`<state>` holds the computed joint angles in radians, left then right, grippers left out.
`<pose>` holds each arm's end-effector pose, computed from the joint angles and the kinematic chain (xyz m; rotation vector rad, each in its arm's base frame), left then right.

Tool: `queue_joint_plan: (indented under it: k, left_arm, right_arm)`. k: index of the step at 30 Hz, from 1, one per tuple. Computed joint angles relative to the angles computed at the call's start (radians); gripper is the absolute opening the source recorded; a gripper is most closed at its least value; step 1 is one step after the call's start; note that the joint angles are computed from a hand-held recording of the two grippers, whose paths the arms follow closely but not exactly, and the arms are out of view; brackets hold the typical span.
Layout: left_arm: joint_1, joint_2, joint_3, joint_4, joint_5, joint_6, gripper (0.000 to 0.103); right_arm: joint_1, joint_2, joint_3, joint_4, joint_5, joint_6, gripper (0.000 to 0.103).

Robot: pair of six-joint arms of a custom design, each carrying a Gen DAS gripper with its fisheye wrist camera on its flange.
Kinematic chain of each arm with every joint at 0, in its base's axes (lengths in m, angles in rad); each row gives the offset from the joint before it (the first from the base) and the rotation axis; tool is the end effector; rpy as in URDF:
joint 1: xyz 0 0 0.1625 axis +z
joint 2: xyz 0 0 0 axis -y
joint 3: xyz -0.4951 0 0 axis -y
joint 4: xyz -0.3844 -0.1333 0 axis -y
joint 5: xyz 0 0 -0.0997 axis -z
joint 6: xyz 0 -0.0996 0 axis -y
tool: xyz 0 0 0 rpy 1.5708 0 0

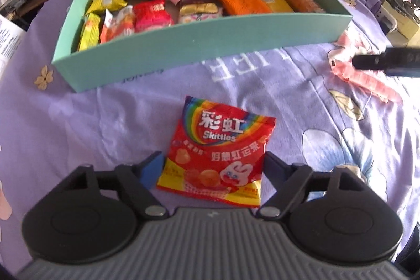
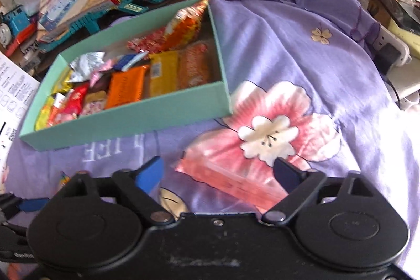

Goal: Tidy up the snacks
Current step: 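Grasp the red Skittles bag with the left gripper while the right grasps the pink jelly stick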

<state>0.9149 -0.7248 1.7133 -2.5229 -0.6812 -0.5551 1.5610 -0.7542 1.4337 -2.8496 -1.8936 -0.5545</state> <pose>-0.2474 -0.6669 0.1034 0.1372 2.3193 -0.5955 0.0939 -0.7964 0.2382 0.5726 -2.5358 0.6527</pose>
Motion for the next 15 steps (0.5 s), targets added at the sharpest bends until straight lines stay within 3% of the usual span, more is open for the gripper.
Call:
queue_joint_plan:
  k: [3, 9, 11, 15]
  left_arm:
    - [0.005, 0.003, -0.004, -0.033, 0.001, 0.021, 0.071]
    - [0.016, 0.015, -0.023, -0.059, 0.004, 0.042, 0.073]
    - [0.020, 0.016, -0.022, -0.076, 0.004, 0.052, 0.073]
    - [0.026, 0.013, -0.010, -0.118, -0.002, 0.070, 0.074]
  right_arm:
    - [-0.008, -0.002, 0.008, 0.002, -0.019, -0.005, 0.065]
    - [-0.007, -0.011, 0.060, -0.041, -0.071, -0.042, 0.058]
    - [0.004, -0.012, 0.082, -0.069, -0.097, -0.062, 0.051]
    - [0.022, -0.023, 0.100, -0.024, -0.093, -0.024, 0.034]
